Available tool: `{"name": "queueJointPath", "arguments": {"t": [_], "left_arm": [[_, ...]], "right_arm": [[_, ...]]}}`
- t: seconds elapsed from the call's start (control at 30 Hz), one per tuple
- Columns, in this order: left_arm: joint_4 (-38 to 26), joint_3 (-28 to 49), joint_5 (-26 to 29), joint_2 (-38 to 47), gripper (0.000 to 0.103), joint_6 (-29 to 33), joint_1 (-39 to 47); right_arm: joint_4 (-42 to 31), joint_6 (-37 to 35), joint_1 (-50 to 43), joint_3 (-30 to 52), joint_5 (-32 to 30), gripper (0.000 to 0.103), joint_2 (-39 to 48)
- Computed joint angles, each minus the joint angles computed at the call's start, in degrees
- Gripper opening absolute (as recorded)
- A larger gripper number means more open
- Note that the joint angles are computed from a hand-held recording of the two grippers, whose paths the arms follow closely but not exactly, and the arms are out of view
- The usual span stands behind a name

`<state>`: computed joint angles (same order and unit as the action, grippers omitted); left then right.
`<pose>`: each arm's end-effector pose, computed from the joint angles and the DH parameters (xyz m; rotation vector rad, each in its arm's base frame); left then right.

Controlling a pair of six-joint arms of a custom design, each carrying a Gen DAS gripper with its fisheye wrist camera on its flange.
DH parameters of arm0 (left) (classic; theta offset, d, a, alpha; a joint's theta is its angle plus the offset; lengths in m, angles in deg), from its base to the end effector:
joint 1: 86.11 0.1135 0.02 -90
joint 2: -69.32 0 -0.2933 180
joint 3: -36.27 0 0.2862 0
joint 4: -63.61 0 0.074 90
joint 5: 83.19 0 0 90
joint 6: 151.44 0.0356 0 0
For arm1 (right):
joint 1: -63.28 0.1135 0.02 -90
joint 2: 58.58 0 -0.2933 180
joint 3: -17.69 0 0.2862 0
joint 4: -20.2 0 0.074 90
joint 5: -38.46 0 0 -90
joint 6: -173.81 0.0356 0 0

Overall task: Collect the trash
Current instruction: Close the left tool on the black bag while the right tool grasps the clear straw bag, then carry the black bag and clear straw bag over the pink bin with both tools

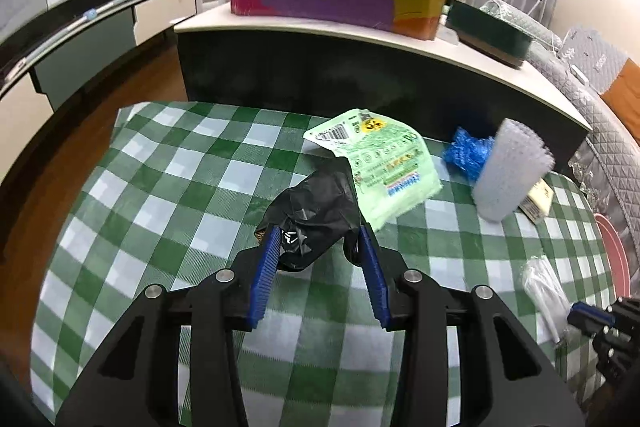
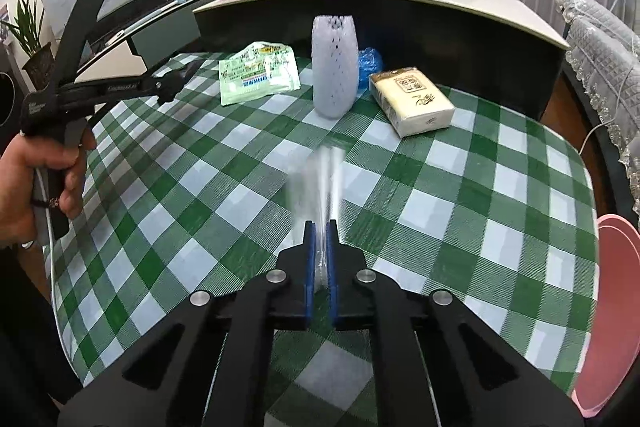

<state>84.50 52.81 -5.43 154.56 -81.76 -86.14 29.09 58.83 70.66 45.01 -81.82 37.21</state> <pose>0.1727 0.0075 0.0585 -0.5162 2.3257 0.0890 0.2036 0.0445 0.0487 -0.8685 2.3370 0.5614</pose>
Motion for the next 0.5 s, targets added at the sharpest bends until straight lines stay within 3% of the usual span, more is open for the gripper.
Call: {"name": "queueJointPath", "arguments": {"t": [0.2,0.37,0.5], "left_arm": [[-8.3,-3.0,-5.0,-12.0,0.040,-7.0,-7.1],[-19.6,-3.1,-15.1,-20.7,0.040,-17.4,-21.6],[-26.1,-1.2,-23.6,-20.9,0.040,-27.3,-34.9]], "right_arm": [[-5.0,-2.3,-4.4,-1.4,-2.8,0.004,-6.3],[-9.9,-4.5,-9.6,-2.1,-6.0,0.004,-12.0],[-15.3,-7.4,-14.8,-2.3,-9.2,0.004,-17.2]]}}
